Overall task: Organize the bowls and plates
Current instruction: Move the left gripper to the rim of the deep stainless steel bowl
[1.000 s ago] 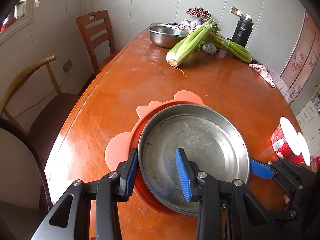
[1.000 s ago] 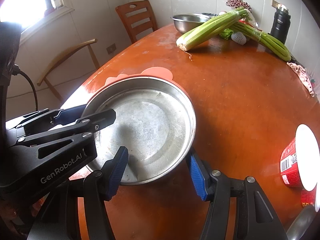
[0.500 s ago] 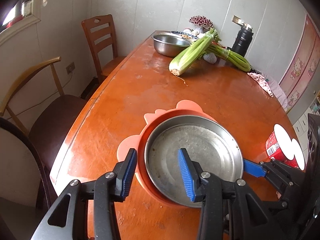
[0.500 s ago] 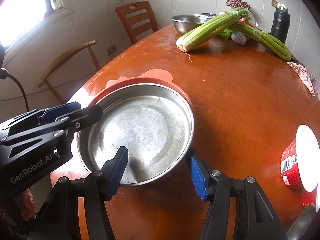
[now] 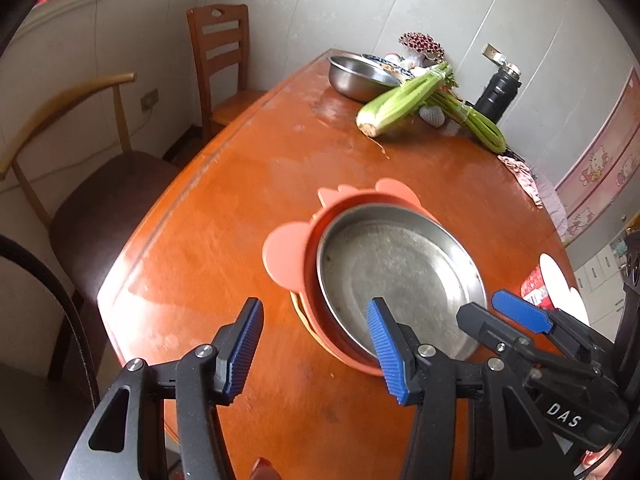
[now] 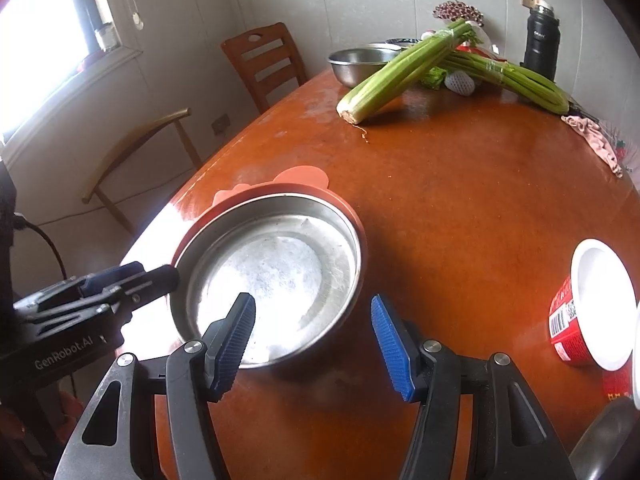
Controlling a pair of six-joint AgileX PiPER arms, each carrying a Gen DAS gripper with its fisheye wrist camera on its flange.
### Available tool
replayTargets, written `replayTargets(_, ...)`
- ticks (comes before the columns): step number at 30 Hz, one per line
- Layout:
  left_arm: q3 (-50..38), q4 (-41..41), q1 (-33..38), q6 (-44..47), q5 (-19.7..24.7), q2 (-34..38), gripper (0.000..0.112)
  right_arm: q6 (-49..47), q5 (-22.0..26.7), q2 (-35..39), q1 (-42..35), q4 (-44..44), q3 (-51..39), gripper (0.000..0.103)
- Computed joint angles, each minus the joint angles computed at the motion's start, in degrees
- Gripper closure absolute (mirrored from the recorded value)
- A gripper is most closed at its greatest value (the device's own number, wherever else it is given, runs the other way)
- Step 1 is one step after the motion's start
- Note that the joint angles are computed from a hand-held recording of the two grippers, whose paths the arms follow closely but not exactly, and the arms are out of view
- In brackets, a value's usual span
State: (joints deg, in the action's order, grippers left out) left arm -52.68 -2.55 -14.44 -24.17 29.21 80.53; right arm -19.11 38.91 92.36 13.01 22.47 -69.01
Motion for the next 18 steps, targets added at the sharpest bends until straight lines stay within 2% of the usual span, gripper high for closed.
replayTargets(10, -0.81, -9.69, 0.99, 6.98, -1.11, 4.35, 0.058, -3.44, 0.66, -3.17, -2.6, 2.26, 3.79, 0.041)
replayTargets(14, -2.19, -9.92, 0.02, 6.34, -1.26, 6.72, 0.058, -4.82, 1.1, -3.21, -3.34, 3.0, 4.15, 0.041)
replayTargets(18, -3.66, -5.3, -1.64, 1.02, -0.33, 7.75, 0.056, -5.67, 1.25, -3.04, -3.86, 3.34, 4.03, 0.041)
